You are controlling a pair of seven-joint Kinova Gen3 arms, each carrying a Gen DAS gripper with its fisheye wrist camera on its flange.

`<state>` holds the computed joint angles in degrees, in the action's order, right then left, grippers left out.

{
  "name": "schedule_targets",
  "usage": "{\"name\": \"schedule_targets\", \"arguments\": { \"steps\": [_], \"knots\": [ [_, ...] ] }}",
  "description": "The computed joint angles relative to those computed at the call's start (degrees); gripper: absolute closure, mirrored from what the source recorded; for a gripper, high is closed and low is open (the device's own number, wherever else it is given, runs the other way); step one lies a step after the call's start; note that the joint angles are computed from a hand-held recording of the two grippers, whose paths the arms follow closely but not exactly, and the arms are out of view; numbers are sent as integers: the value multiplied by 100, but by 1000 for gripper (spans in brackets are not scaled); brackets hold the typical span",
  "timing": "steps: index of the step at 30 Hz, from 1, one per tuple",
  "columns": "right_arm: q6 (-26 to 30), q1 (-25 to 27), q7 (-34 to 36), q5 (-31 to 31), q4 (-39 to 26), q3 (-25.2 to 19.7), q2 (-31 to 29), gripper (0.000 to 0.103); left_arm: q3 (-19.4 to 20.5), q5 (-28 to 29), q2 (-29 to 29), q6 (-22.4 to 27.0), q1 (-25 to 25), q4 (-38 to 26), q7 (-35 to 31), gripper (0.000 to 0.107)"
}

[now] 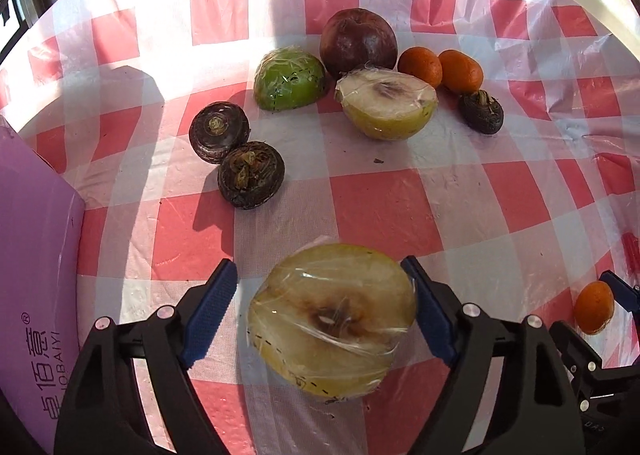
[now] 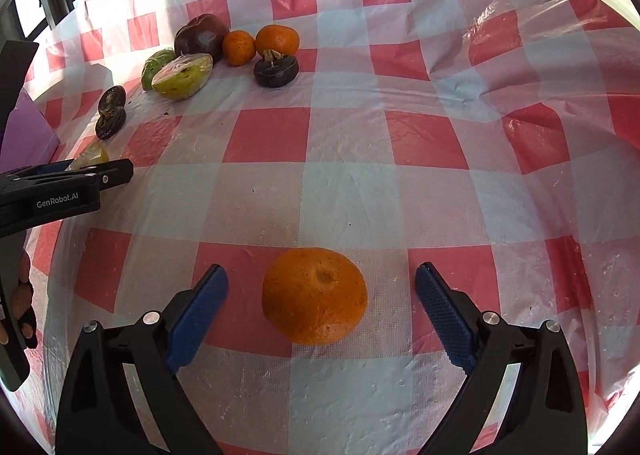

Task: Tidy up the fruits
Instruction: 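Grasp the orange with the right tool while the left tool grasps the wrapped pear half, then carry both fruits into the white box and open both tools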

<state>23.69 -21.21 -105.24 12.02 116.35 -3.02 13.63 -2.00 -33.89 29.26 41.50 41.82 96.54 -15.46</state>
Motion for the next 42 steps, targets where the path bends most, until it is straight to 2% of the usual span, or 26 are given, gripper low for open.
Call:
{"name": "schedule_targets", "arguments": {
  "steps": [1, 3, 4, 6, 9, 11, 13, 16, 20, 25, 29, 30, 34, 37, 42],
  "knots": [
    [-33, -6, -6, 8, 18, -1, -21, 21, -31, 83, 1, 4, 42, -42, -231, 42],
    [-55, -61, -43, 73, 52, -16, -113, 60, 184, 203, -50, -8, -95, -33, -513, 43],
    [67, -108, -17, 37, 2, 13, -136, 62, 258, 176, -83, -9, -86, 16, -515, 43],
    [195, 117, 124, -316, -10, -170, -203, 62, 221, 152, -180, -23, 104, 184, -394, 44],
    [282, 290, 238, -729, 141, -281, -396, 62, 201, 100, -514, -296, 383, 690, 88, 44],
    [381, 386, 391, -1082, 260, -322, -558, 62, 257, 4, -771, -451, 561, 1030, 420, 44],
    [524, 428, 345, -1169, 356, -403, -696, 62, 384, -60, -1031, -615, 676, 1364, 701, 44],
    [766, 222, -198, -1031, 542, -374, -973, 62, 676, 12, -1338, -974, 608, 1794, 818, 44],
    [1010, 97, -948, -925, 707, -537, -1262, 62, 1006, 300, -1713, -1386, 278, 2167, 247, 44],
    [1174, -217, -2113, -445, 798, -852, -1496, 62, 1174, 176, -2411, -1657, -1, 2415, -111, 44],
    [1167, 76, -3045, -107, 739, -1690, -1650, 62, 1404, -59, -3082, -1558, -292, 2548, -332, 44],
    [1149, -27, -3278, 9, 697, -1748, -1686, 62, 1449, -96, -3291, -1521, -376, 2609, -346, 44],
    [899, -846, -3885, 410, 314, -1529, -1744, 62, 1587, -90, -4234, -1145, -757, 2865, -306, 44],
    [745, -1160, -3981, 717, -198, -1730, -1564, 62, 1621, 66, -4902, -687, -1059, 3043, -393, 44],
    [785, -1889, -3379, 942, -1295, -1802, -886, 62, 1587, 337, -5827, 167, -1571, 3303, -710, 44]
  ]
}}
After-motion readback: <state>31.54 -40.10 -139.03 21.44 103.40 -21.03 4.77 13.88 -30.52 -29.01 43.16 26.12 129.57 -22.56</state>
